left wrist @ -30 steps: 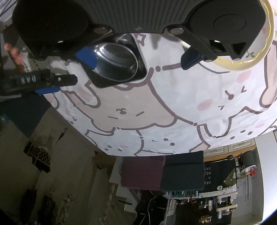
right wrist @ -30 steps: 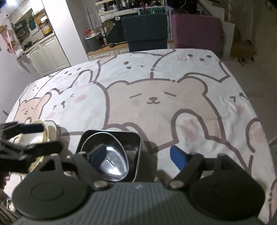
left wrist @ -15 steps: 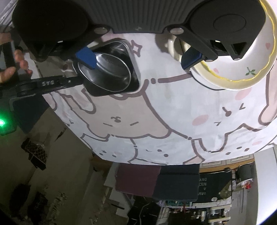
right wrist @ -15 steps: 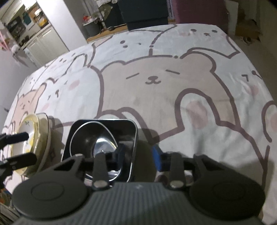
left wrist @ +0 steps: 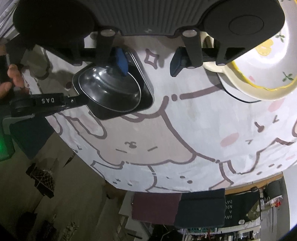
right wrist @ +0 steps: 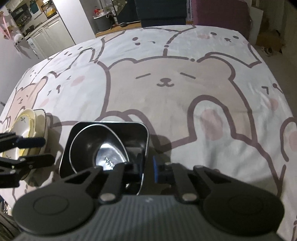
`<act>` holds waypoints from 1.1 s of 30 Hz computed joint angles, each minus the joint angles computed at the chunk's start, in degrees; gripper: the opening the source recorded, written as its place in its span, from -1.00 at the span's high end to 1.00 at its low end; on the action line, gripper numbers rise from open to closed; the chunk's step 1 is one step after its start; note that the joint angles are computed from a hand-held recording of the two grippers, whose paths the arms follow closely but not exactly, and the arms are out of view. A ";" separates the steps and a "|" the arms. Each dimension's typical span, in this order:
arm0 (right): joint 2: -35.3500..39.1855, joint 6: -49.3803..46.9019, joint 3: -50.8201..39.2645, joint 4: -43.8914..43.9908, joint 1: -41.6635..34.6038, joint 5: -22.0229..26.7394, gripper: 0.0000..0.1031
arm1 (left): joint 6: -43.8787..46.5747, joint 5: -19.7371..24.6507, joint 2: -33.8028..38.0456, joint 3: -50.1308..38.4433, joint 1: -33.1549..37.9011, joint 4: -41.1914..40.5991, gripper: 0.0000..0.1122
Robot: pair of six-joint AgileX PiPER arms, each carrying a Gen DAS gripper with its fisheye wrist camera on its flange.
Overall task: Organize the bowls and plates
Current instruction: 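Close both tools on the dark square tray rim, then lift the dark tray with the scoop bowl and carry it over the cream bowls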
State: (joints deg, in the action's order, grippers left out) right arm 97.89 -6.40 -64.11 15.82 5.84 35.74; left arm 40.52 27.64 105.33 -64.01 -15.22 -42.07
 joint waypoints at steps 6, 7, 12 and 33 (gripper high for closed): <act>-0.38 -1.20 0.18 1.46 -0.87 0.58 0.77 | -1.38 2.03 3.03 -2.34 -0.19 -1.03 0.59; -0.36 -0.90 0.11 1.51 -0.74 0.59 0.81 | -1.94 2.20 3.50 -2.72 -0.19 -1.08 0.59; -0.32 -0.77 -0.03 1.69 -0.48 0.94 0.84 | -2.31 4.07 4.90 -3.97 0.26 -2.99 0.60; -0.54 -3.33 0.16 2.87 -0.33 1.59 0.88 | -1.87 4.99 8.33 -5.81 0.94 -7.31 0.78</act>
State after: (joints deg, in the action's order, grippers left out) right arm 97.35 -9.73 -63.95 18.69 5.51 37.33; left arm 38.65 32.63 113.66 -69.82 -14.28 -49.39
